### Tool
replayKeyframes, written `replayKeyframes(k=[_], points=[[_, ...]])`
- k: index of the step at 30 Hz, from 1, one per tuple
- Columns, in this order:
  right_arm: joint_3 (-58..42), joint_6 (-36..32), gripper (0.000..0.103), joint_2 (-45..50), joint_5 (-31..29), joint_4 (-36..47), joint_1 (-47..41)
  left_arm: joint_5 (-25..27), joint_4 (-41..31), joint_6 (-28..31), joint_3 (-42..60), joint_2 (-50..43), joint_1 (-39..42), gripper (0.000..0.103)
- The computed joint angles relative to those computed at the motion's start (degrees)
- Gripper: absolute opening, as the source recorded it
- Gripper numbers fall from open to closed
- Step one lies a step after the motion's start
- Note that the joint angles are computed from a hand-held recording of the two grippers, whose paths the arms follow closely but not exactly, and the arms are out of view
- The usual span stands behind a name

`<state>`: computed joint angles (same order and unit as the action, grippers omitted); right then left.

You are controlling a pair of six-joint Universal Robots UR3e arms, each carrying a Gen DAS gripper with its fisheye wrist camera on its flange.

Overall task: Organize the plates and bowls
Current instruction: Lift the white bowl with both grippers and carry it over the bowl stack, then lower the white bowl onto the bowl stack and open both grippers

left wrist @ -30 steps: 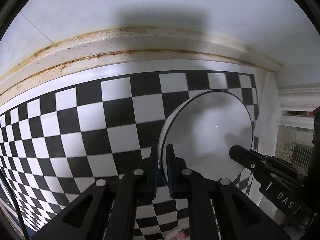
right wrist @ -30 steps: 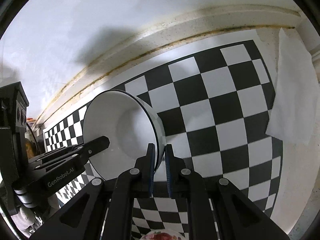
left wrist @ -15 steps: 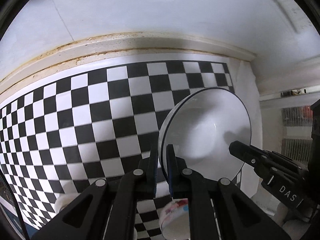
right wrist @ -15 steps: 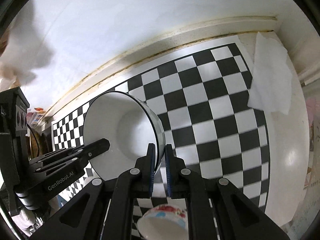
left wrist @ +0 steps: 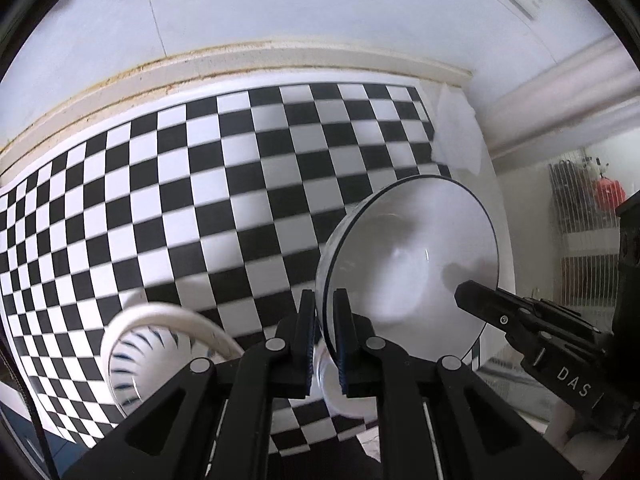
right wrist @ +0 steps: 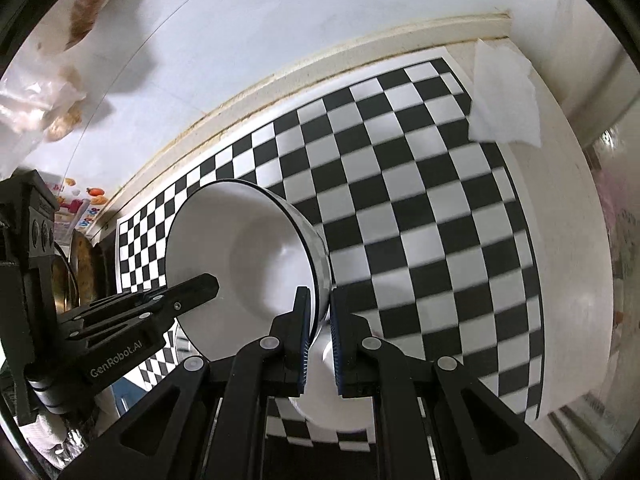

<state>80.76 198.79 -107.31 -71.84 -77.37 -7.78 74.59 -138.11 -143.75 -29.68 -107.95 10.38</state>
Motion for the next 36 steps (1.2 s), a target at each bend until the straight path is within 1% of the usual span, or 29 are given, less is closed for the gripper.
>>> replayKeyframes(k=[5,8,13,21,28,36], points=[[5.2,2.4,0.011,-7.2,-0.4,1.7,1.4,0.8,1.8,3.9,-12.7,9.2,2.2,0.007],[9.4,3.2,0.011,-11.7,0.0,2.5,1.5,1.5,2.9,5.2,-19.0,13.3,2.9,0.008],[15.7,2.9,0.011,-17.6,0.8,4.2,0.1,3.1,5.8,5.7,-28.3,18.3,2.7,0.008],[23.0,0.2,0.011,-23.4,1.6,6.7,-3.2,5.4,10.3,4.8,-37.8,22.1,0.8,0.008],[26.7,-1.1,0.011,-24.6,1.8,6.4,-3.8,7.4,13.8,4.1,-43.5,23.8,-0.3,0.008],[28.1,1.1,0.011,-21.1,0.6,2.6,-0.2,8.2,16.0,3.6,-46.8,25.0,-0.9,0.008]])
